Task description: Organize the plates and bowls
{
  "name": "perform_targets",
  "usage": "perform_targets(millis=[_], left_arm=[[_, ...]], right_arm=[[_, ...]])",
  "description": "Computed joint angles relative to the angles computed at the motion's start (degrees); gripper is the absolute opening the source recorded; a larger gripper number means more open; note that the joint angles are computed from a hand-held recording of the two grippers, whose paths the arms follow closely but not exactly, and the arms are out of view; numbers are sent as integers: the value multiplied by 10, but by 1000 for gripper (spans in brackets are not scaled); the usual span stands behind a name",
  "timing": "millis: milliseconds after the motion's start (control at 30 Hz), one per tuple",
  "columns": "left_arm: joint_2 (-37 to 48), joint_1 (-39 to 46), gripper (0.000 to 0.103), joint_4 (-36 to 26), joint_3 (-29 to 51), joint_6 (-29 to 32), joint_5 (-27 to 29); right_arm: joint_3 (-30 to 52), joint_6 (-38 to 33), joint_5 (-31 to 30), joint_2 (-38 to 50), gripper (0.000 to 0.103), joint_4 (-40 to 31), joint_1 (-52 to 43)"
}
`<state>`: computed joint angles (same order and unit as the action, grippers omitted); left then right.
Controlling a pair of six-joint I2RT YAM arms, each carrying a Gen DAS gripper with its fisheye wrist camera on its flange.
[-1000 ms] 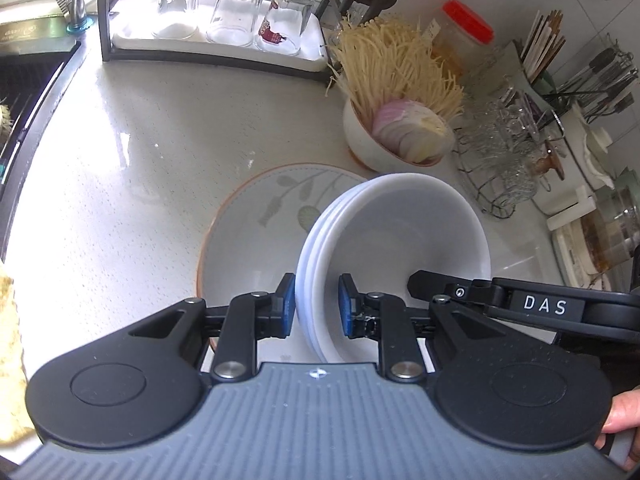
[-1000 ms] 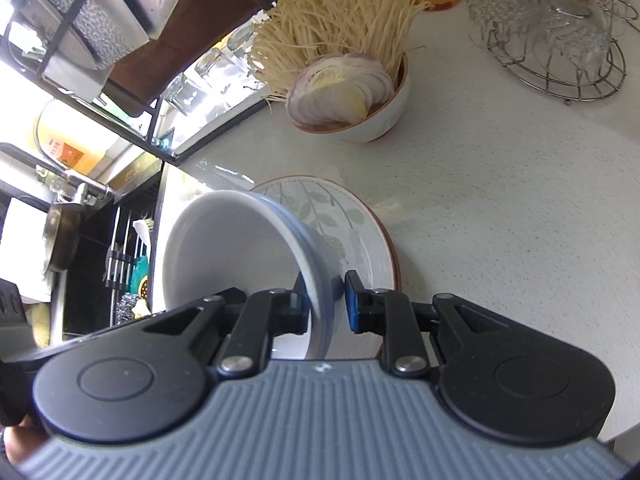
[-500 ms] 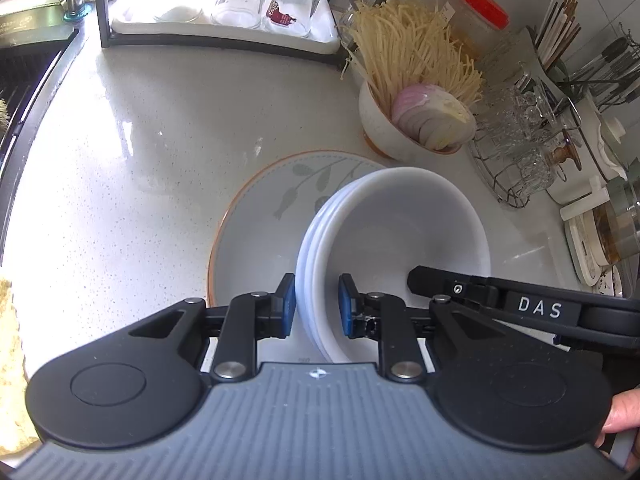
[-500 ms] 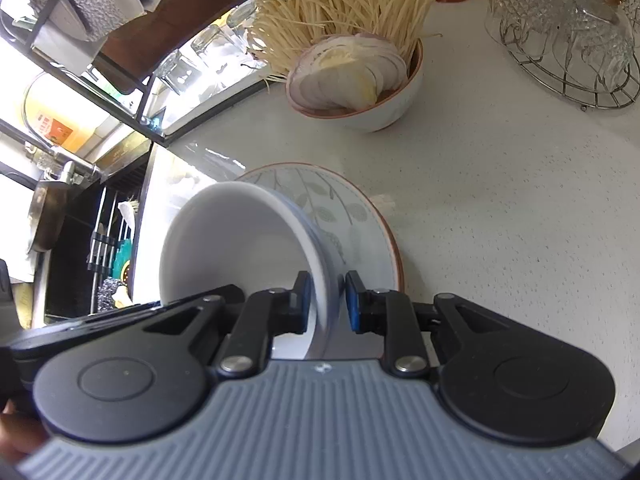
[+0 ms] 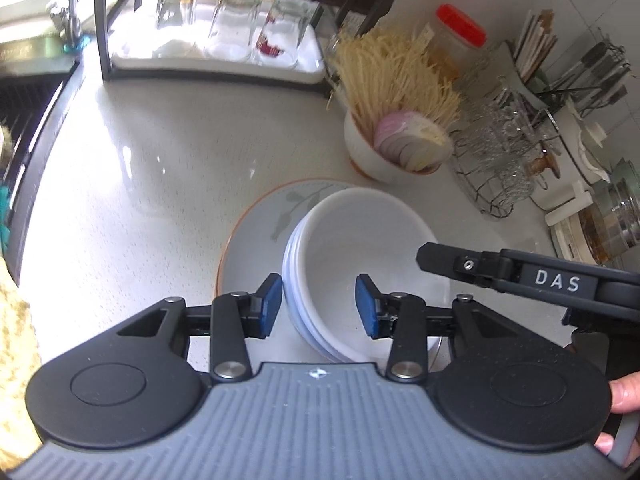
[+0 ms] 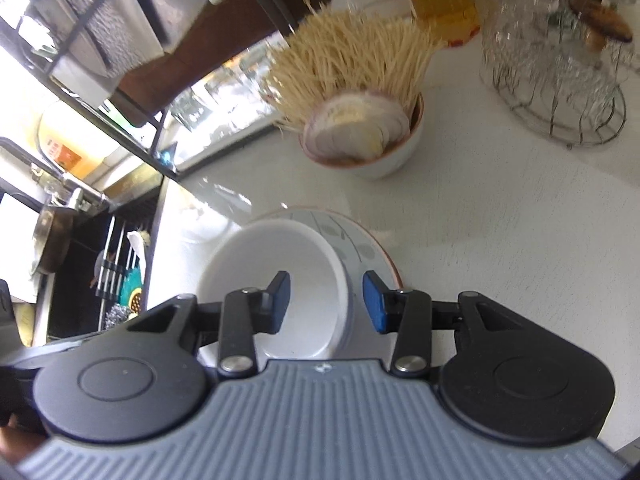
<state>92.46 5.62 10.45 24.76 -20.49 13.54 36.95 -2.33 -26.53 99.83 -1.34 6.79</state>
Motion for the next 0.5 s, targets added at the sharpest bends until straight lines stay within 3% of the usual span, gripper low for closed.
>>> perform_targets(millis=[200,500], left_arm=[[-103,-6,46,-45,-25,14,-13],[-317,-63,46,-175,-39,-2,-81]], right_arm=[[-43,-10,-19,-100,44,-5,-16],[-92,-40,-72,-253,44,-39,-74]])
